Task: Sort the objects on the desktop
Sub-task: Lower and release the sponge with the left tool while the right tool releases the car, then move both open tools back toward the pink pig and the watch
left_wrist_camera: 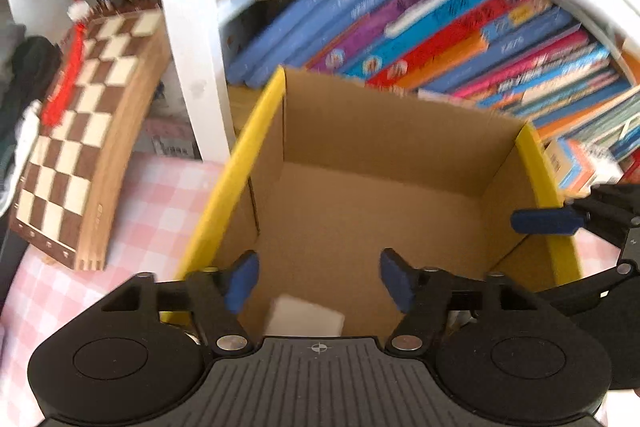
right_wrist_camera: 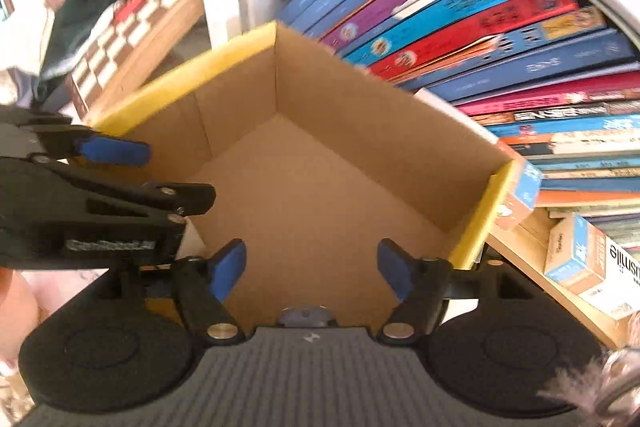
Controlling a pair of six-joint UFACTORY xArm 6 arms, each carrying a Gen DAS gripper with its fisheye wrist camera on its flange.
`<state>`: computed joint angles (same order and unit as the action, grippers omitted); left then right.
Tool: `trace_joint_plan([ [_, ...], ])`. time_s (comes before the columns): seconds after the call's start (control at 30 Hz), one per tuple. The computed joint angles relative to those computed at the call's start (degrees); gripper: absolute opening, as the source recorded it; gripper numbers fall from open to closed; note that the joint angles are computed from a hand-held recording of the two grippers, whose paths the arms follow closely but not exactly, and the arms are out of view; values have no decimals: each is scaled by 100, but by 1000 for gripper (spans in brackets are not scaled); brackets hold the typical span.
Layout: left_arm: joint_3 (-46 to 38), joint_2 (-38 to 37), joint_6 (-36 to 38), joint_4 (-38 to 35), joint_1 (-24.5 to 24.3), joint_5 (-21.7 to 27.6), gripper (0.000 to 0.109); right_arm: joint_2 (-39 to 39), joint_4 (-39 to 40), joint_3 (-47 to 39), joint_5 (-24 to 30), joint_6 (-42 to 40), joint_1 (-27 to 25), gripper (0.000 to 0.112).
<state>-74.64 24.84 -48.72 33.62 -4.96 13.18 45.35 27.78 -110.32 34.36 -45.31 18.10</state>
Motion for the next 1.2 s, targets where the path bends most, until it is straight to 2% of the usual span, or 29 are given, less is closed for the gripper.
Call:
trace_joint_plan([
  [0.1, 250, -255, -693, 694, 78, -299, 73, -337, 332, 442, -218, -124, -26, 76],
  [0.5, 1222, -1410, -2526, 2914, 230, -860, 76, -1788, 1200, 2289, -1104, -710, 58, 79],
  [0.77, 1793, -2147, -3733, 4326, 415, -1187, 76, -2790, 1692, 3573, -1948, -885, 296, 80],
  [0.9, 2233, -2626, -3963, 4877, 453, -1226, 77, -3312, 2008, 4267, -2417, -960, 482, 83],
  [1.03, 2665, -3137, -4218, 5474, 503, -1249, 79, -3799, 1997, 4931, -2862, -769, 692, 85],
  [1.2, 3212, -3747, -4391, 5852, 764, -1673, 81, -4423, 1979, 5734, -3213, -379, 967, 87],
])
